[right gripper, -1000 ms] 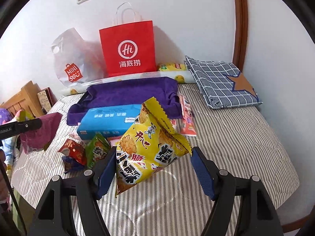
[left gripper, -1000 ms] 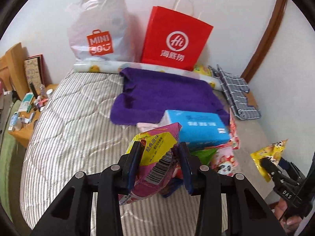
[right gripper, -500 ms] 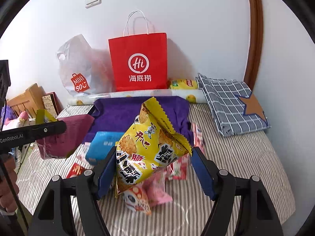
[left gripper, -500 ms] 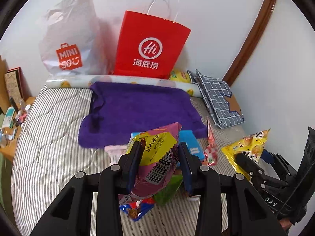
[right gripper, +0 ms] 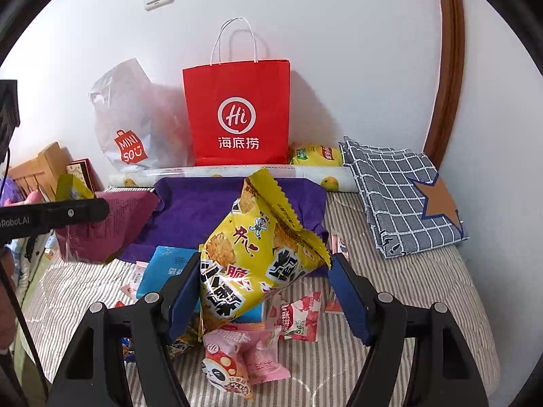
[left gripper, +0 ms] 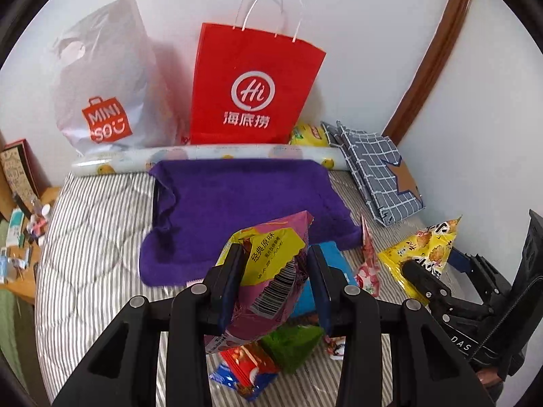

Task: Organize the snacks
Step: 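Lower both bags onto the purple towel and open both tools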

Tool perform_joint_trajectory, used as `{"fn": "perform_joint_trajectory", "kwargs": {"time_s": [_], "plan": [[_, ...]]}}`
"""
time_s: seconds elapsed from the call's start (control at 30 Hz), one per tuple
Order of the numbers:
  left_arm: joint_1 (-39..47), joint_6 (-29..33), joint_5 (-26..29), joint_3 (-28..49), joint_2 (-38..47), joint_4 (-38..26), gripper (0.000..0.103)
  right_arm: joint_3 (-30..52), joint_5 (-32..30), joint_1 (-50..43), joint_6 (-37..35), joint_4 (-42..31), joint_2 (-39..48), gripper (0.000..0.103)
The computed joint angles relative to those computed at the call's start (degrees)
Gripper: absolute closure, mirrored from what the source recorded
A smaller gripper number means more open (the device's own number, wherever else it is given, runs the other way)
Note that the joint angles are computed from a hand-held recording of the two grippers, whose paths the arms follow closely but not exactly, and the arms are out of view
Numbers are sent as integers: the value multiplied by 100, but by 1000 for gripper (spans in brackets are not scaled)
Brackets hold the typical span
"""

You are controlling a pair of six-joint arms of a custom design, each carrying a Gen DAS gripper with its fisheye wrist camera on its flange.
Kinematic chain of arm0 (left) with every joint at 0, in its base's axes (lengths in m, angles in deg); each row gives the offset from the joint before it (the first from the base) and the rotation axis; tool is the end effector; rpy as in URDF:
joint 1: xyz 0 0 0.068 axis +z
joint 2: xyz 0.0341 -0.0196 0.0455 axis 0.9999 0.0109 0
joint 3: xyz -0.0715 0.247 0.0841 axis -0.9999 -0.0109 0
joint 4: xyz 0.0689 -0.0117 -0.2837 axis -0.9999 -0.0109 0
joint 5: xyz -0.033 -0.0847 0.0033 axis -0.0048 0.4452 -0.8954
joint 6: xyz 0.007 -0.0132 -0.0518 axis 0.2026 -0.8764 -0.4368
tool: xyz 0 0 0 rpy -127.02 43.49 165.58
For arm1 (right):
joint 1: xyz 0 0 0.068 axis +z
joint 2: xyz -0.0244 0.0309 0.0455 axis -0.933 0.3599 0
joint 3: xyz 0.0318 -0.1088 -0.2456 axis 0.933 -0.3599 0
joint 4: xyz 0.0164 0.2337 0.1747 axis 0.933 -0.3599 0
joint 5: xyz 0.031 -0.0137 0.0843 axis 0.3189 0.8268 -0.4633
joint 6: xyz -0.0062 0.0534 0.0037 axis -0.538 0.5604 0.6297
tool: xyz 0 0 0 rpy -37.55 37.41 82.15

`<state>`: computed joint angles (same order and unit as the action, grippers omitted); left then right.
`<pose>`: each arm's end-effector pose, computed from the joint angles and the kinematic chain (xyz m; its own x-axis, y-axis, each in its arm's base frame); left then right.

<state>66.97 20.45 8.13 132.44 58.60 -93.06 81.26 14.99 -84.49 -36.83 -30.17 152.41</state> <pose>0.2921 -0.1185 0.2234 -0.7459 -0.1509 -0.6487 0.0335 0.9643 -0.2628 0.2989 -0.0651 0.1515 -0.5093 -0.1956 -0.8381 -0.3549 0.9349 -0.0025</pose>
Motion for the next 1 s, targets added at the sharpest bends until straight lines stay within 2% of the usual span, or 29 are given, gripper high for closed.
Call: {"fn": "perform_joint_trajectory", "kwargs": {"time_s": [0.2, 0.53, 0.7, 0.83, 1.0], "plan": [[283, -6, 447, 162, 436, 382, 65, 319, 187, 271, 173, 215, 321, 31], [624, 470, 568, 1058, 1334, 475, 64, 1115, 529, 654, 481, 571, 1137, 31], [823, 525, 820, 1589, 1974, 453, 64, 1625, 656, 788, 644, 538, 1682, 31], [839, 620, 636, 2160, 2446, 201, 65, 2018, 711, 887, 693, 464, 2030, 31], [932, 613, 709, 2494, 2889, 286, 64, 2535, 638, 938, 837, 231, 2491, 31]]}}
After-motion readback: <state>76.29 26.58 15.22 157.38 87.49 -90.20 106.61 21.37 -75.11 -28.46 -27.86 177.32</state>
